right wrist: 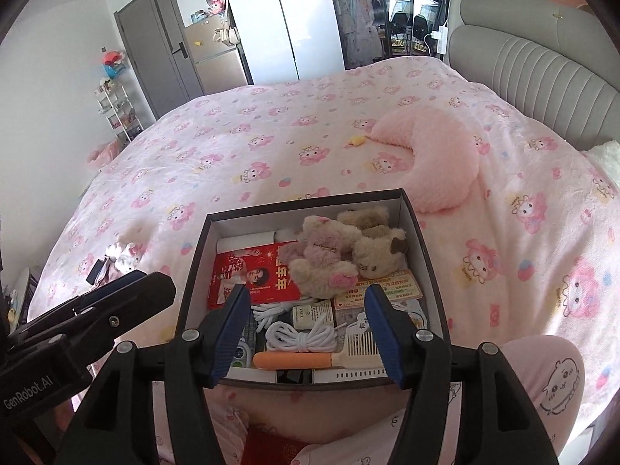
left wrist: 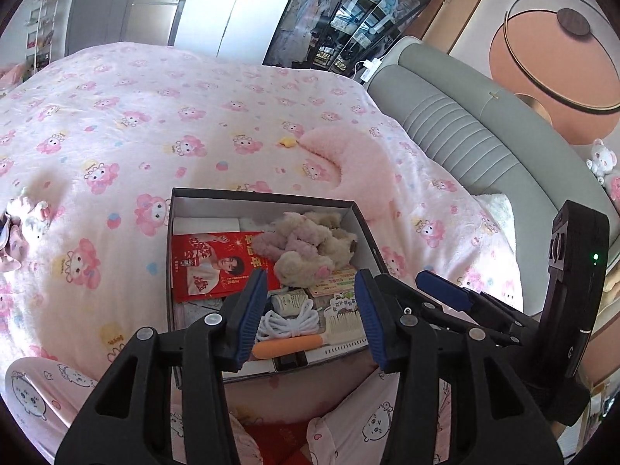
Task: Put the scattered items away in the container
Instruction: 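Raise the left gripper out of the box and move toward the pink cloth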
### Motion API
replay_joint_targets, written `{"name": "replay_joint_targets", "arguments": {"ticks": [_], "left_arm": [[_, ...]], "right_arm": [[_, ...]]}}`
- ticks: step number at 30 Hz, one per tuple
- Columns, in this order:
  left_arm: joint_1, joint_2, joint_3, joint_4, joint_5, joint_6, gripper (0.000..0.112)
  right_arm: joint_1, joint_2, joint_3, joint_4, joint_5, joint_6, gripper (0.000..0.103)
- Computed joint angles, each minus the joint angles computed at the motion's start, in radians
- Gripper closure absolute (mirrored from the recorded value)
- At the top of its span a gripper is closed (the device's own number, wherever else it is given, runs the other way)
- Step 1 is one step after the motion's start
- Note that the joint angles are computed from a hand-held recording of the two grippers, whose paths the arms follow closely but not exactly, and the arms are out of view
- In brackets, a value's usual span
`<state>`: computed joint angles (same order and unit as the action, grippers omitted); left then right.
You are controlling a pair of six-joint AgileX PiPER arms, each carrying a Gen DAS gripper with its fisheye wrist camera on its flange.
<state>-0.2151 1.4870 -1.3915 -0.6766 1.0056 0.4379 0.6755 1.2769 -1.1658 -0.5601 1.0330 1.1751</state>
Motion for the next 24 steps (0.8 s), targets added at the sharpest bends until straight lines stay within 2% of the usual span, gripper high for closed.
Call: {"name": "replay_joint_targets", "arguments": {"ticks": [6, 12, 19, 24], "left_arm": [[0.071, -0.018, 0.009, -0.018, 0.032, 0.042, 0.064], [0.190, -0.023, 0.003, -0.032, 0.079, 0.098, 0.064], [0.417, 0.010, -0.002, -0.069, 0.137, 0.176, 0.064], [0.552, 0.061, -0.012, -0.075, 0.136, 0.215, 0.065]], "right_arm": [[0.070, 0.061, -0.077, -0.028, 0.050, 0.018, 0.045], [0.110, 0.151, -0.166, -0.018, 0.034, 0.053, 0.045], [0.148, 0.369, -0.401, 0.056, 0.020, -0.064, 0.045], [0.157, 0.558, -0.622, 0.139, 0.040, -0.183, 0.045]]}}
